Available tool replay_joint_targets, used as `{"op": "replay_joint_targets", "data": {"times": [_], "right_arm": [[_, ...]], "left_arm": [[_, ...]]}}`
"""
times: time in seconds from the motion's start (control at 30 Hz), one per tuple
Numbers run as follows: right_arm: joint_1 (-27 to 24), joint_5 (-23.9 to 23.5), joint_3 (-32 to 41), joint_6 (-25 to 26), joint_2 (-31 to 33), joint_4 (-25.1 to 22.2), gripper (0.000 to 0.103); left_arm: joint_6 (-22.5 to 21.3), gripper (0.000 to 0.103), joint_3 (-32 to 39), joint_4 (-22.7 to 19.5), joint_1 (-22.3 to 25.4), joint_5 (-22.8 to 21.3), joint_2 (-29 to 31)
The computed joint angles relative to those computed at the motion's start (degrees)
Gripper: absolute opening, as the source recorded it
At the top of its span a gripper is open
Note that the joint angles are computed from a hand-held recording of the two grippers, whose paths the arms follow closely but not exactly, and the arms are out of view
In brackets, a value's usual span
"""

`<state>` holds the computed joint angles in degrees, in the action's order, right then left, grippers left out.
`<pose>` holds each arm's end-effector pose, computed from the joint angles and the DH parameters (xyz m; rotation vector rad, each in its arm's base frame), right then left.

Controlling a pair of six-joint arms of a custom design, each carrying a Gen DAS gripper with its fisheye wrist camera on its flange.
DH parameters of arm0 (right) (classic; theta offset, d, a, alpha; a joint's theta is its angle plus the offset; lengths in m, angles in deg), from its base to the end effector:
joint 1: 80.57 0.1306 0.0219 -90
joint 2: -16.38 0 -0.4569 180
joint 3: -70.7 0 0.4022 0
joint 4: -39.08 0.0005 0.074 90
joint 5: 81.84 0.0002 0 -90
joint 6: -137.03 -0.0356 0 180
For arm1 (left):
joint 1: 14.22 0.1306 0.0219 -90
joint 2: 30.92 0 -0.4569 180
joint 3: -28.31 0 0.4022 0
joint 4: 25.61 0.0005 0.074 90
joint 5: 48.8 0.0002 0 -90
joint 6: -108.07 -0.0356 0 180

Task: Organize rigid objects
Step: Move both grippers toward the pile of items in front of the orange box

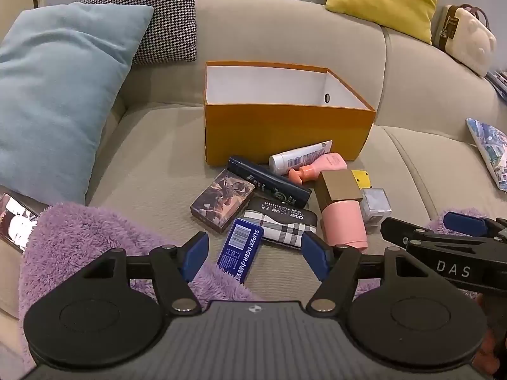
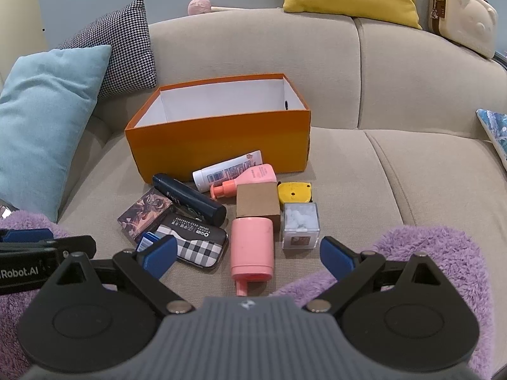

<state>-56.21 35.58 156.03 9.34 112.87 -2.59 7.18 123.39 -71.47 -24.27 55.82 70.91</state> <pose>0.4914 0.2040 0.4225 0.4643 2.3119 -0.0840 0.5701 -0.1107 0.4442 0.5545 2.4103 -0.3108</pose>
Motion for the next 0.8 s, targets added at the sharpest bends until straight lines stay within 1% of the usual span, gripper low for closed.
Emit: {"op": "replay_joint_targets", "data": {"times": [0.2, 0.53, 0.8], "right_arm": [[0.0, 0.0, 0.01, 0.06, -0.01, 0.05, 0.096], [0.05, -0.03, -0.01, -0.13, -0.05, 0.03, 0.096], [-0.13, -0.82, -0.08, -0.26, 0.04, 0.11, 0.096]], "left_arm": [[0.11, 0.079, -0.02, 0.12, 0.11, 0.23, -0.09], [0.18, 0.079, 0.07, -0.32, -0.32, -0.66, -0.08], [0.02, 0.079, 0.65, -1.15, -0.34, -0.04, 0.35]]}}
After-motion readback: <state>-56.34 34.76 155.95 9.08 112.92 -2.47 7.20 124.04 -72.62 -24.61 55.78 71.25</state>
